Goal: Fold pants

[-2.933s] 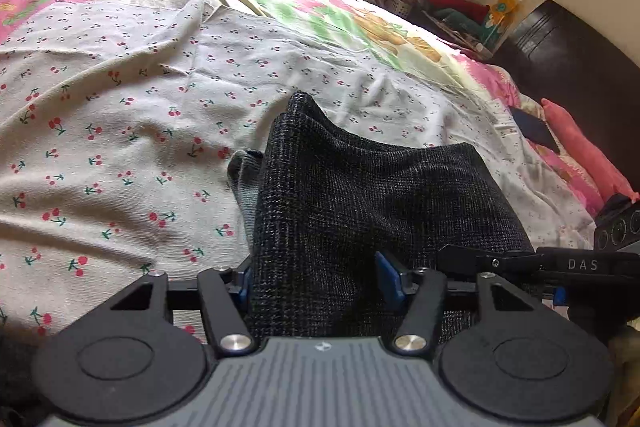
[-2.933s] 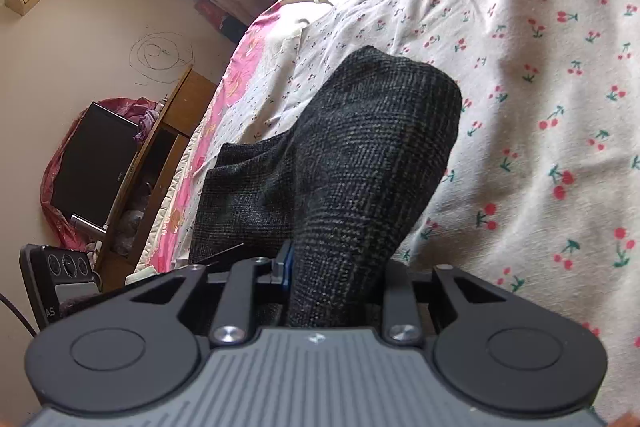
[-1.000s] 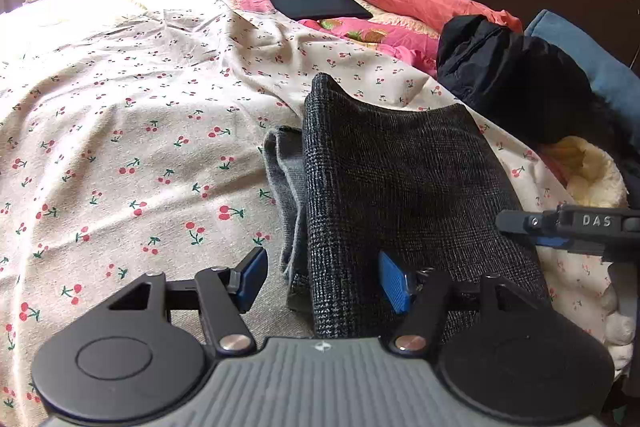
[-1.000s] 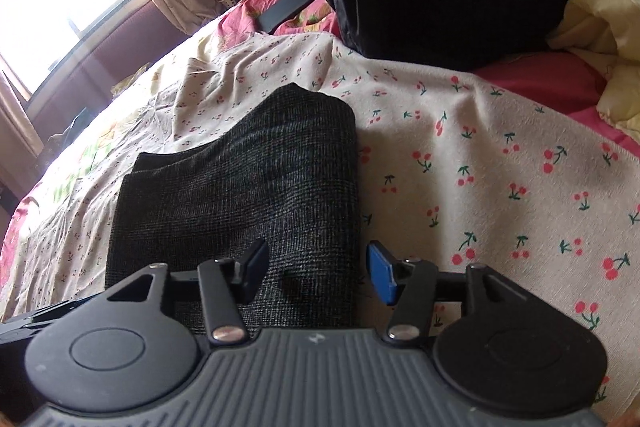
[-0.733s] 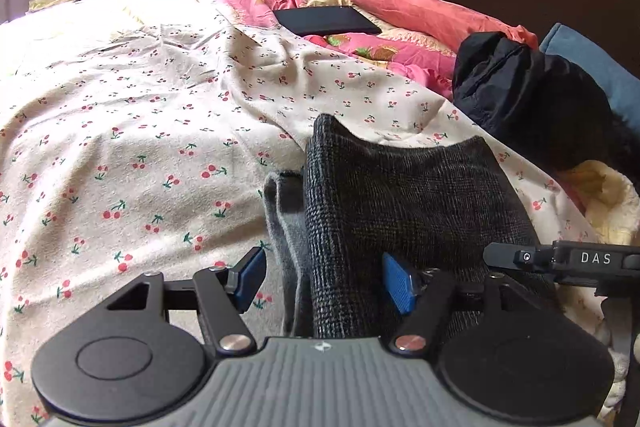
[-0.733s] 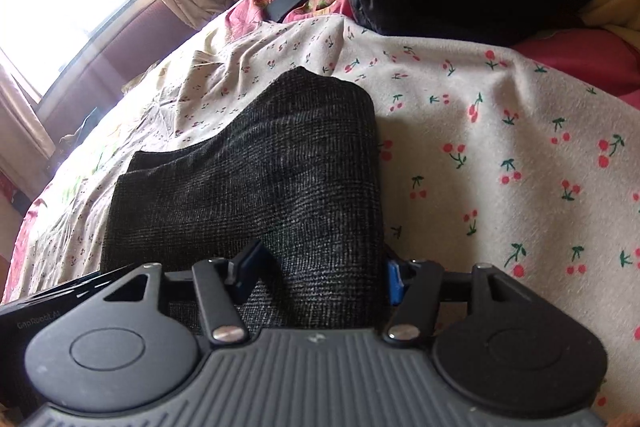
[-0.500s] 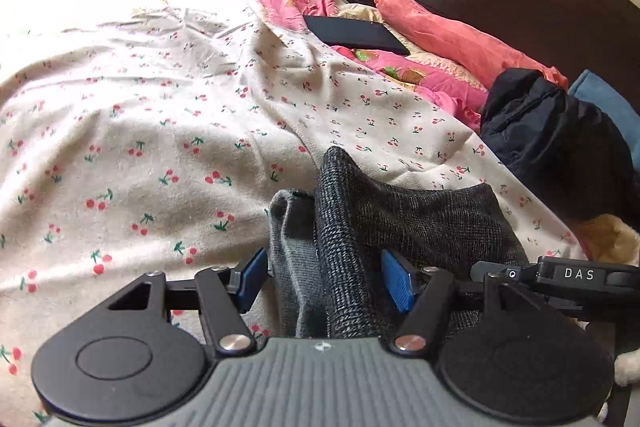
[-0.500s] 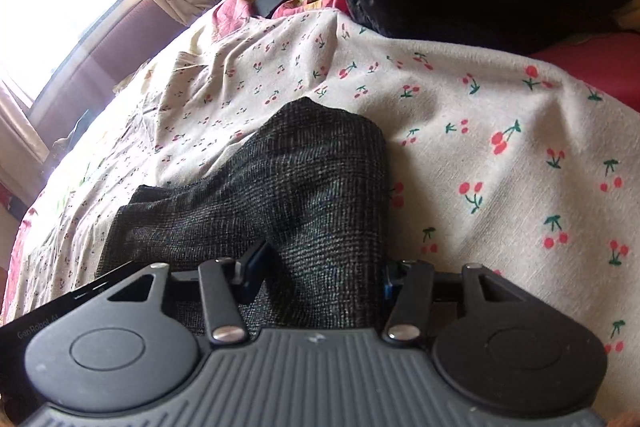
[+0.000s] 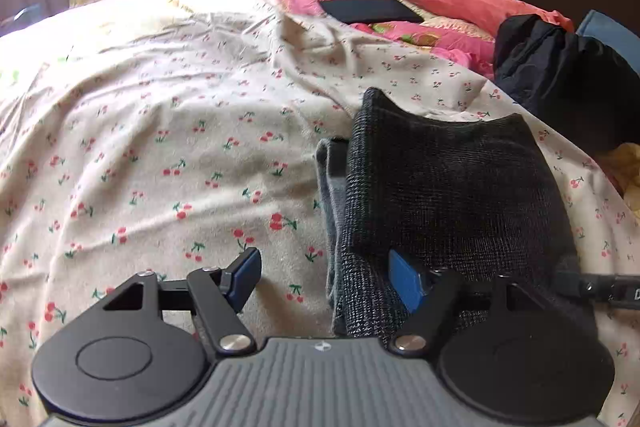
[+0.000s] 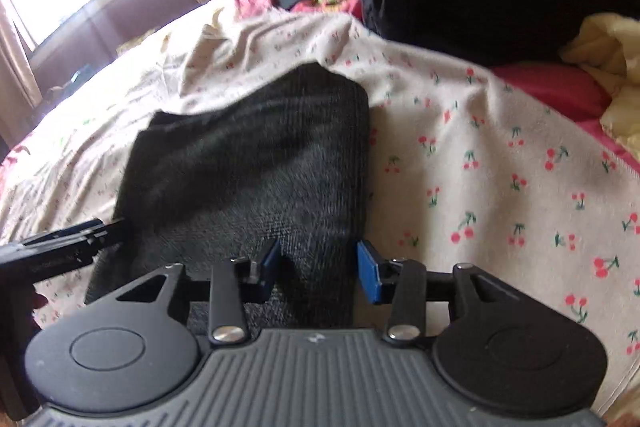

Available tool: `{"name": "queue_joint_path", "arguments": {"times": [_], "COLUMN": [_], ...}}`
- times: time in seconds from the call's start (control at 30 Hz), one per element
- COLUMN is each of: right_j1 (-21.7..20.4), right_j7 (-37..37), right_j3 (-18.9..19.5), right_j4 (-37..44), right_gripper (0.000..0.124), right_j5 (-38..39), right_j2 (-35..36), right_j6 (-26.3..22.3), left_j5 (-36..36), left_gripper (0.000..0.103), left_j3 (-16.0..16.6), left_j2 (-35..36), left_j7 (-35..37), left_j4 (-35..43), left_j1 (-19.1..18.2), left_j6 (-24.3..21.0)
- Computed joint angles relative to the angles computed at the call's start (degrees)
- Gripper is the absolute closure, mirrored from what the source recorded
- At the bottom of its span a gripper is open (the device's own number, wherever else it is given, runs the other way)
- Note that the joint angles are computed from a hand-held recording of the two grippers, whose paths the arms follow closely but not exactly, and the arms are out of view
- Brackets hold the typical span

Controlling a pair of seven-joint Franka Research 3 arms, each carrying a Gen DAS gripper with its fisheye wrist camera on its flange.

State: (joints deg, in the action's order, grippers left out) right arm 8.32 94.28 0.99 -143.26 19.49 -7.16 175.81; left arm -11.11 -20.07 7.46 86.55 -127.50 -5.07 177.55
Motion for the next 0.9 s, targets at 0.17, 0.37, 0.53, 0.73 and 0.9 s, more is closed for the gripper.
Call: {"name": "queue_joint_path", "arguments": {"times": [0.17,0.37,0.53,0.73,0.9], "right_j1": [2.8,-4.1,-6.1,-6.5,-8.7], "right_j7": [0.1,7.3,11.2,14.0,17.4], "right_j3": [-0.8,7.5,11.6,14.3,17.4], "right_j4": [-2.3,-8.9,-13.9,-18.4,-19.8], "right_gripper": [0.079,0.079,0.079,0.079,0.079], "right_j5": [7.9,-1.3,-4.6,-6.4,-8.5], "right_j2": [-2.9,-10.8,-17.8,-25.0,-28.1], "right_j6": [3.7,4.7,5.1,3.8,1.8], "left_j5": [13.8,31.3,39.5,44.3,47.5], "left_gripper": [0.017,0.014,0.008,0.0,0.0], "left_j3": [5.3,-2.8,-7.0,-10.8,-10.7], "left_j2": [-7.3,-14.6,-21.1,-26.3,-27.1], "left_j7": [-14.8,-35.1,-46.2,-53.8,-56.6], "left_j4": [-5.7,-11.0,-15.2,-18.7,-19.5], "left_j1": [-4.6,2.9,6.0,8.6,6.8], "left_j6": [1.1,3.6,3.4,3.4,0.4]}}
